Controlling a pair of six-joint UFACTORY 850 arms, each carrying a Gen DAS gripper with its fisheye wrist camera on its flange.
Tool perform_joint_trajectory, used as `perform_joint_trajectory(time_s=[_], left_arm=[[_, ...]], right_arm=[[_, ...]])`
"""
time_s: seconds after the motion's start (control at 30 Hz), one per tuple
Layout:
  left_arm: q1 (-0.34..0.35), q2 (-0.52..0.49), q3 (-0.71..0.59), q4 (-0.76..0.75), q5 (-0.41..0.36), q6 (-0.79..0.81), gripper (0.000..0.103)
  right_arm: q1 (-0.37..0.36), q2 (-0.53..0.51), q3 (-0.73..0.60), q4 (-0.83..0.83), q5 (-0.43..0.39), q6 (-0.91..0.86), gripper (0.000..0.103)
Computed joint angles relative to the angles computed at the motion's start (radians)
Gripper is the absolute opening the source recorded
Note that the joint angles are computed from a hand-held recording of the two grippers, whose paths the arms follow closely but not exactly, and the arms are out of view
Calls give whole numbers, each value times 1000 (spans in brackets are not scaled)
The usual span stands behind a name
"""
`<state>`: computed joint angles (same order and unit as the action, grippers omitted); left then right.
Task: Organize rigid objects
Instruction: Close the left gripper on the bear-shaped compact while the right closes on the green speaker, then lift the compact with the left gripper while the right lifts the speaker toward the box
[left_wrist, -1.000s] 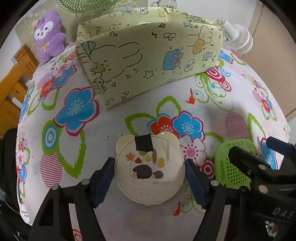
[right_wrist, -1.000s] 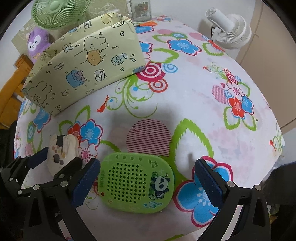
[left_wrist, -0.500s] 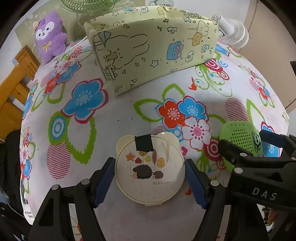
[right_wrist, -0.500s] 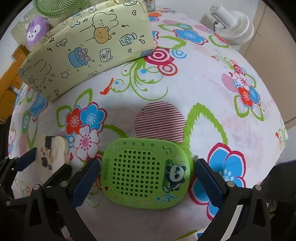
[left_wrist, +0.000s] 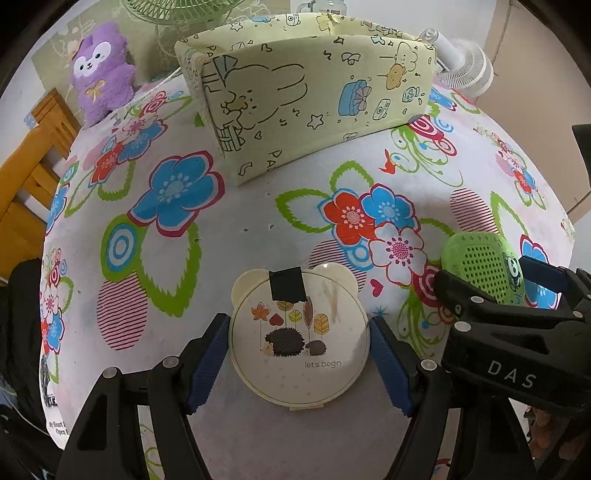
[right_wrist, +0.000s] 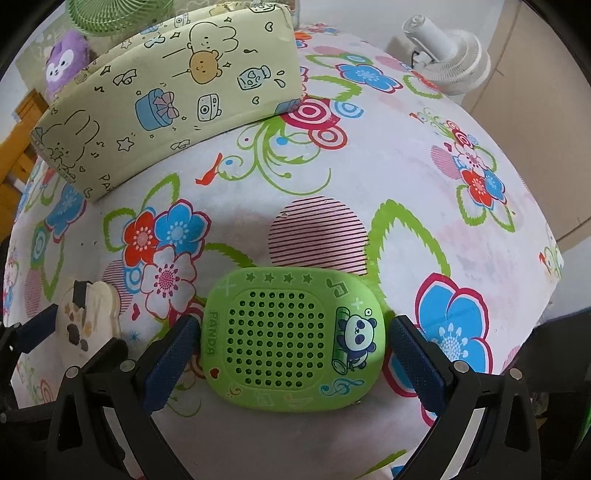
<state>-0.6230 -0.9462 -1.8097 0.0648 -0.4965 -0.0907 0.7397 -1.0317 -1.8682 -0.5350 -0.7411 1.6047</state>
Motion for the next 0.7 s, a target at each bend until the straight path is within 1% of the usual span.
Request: perform_joint_trajectory(time_s=[0.07, 0.13, 0.3, 0.43, 0.7], left_arm=[[-4, 2, 4, 27, 7, -14, 77], [-9, 3, 5, 56, 8, -33, 77], [-6, -4, -7, 20, -7, -22, 77], [-1, -7, -21, -13, -11, -21, 77], [-1, -19, -71, 4, -27, -71, 76]], right_arm=[[3, 1, 2, -14, -2, 11, 100], [7, -1, -6, -20, -7, 1, 95], [12, 0, -10, -11, -9, -3, 95], [6, 8, -2, -37, 0, 9, 95], [-11, 16, -15, -60, -4, -8, 95]])
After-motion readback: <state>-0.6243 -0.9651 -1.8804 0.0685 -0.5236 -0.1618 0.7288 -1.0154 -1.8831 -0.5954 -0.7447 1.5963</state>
